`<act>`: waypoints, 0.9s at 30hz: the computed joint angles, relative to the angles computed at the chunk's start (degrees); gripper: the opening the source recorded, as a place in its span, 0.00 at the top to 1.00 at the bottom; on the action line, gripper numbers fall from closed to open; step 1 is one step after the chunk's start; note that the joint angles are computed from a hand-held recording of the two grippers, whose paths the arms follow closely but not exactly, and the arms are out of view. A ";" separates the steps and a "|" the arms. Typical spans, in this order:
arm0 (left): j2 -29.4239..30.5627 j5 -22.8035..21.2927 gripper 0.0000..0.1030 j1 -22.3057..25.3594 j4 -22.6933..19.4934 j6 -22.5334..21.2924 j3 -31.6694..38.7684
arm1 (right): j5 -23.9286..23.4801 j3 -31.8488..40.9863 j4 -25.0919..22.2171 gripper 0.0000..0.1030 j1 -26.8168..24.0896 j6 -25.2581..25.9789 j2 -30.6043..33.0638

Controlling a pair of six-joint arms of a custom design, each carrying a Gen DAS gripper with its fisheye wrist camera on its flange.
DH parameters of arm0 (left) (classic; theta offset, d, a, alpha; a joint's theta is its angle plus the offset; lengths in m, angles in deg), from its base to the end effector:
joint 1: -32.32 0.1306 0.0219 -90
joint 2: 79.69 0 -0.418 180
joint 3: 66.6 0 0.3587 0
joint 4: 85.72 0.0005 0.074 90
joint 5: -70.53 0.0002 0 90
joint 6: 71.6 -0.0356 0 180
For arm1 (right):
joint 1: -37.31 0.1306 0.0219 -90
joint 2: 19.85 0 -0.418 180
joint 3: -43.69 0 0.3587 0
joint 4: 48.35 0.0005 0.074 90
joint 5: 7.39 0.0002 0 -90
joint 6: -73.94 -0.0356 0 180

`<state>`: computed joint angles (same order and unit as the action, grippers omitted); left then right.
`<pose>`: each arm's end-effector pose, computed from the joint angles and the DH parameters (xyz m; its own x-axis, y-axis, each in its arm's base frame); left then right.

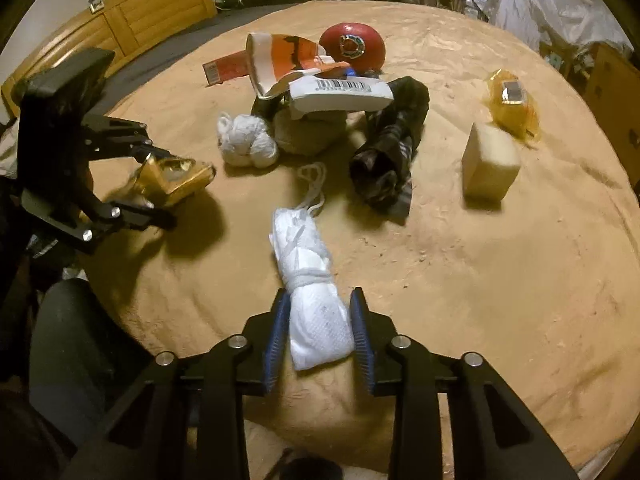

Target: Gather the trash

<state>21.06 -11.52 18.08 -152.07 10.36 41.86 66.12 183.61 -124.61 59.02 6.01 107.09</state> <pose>0.4949 -0.1312 0.4960 -0.7757 0.3398 -0.5318 0.4261 0.9036 -0.0442 0.6199 0.2572 0.4486 -0.5912 -0.6232 -0.5119 -0.7504 0.6577 0.0660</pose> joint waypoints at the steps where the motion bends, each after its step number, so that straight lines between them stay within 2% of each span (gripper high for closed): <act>1: -0.60 -2.41 0.43 -0.50 1.61 -0.03 -1.06 | 0.56 -0.82 0.68 0.61 0.20 0.14 -0.40; 3: -1.92 -5.09 0.40 -1.20 4.34 -2.57 -3.02 | 0.63 -0.92 0.93 0.59 0.26 -0.07 -0.36; 6: -2.25 -4.87 0.31 -1.48 5.48 -6.30 -2.30 | 0.45 -1.24 0.96 0.52 0.33 0.34 -0.46; 8: -2.10 -5.04 0.25 -1.51 5.71 -8.98 -1.13 | 0.55 -0.23 0.07 0.51 0.43 1.25 0.07; 16: 5.20 -2.38 0.24 -1.96 -4.90 -18.38 9.60 | 1.56 8.49 -6.92 0.52 2.26 6.34 4.38; 18: 6.72 -2.63 0.24 -2.30 -6.11 -18.88 11.27 | 2.40 10.02 -8.11 0.58 2.70 6.73 5.32; 20: 8.22 -2.70 0.24 -2.34 -7.77 -19.13 12.71 | 3.61 9.34 -7.54 0.59 2.98 6.76 5.24; 22: 8.73 -4.46 0.24 -2.91 -7.65 -18.40 12.33 | 3.36 7.63 -6.04 0.61 2.89 5.80 4.48; 23: 8.35 -4.70 0.24 -3.15 -6.45 -17.61 11.24 | 3.27 6.61 -5.08 0.68 2.82 5.28 3.92; 24: 8.15 -4.67 0.25 -3.18 -6.01 -16.07 10.92 | 3.36 5.52 -3.97 0.70 2.80 4.77 3.37; 26: 7.64 -3.26 0.38 -2.93 -5.77 -12.99 10.32 | 2.60 3.04 -1.73 0.71 2.52 3.24 2.13; 27: 7.21 -2.62 0.52 -2.81 -5.35 -11.68 9.78 | 2.42 1.44 -0.27 0.72 2.47 2.68 1.35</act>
<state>28.27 -14.14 15.26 -157.42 -1.33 51.63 68.54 185.04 -124.88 61.48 8.69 108.44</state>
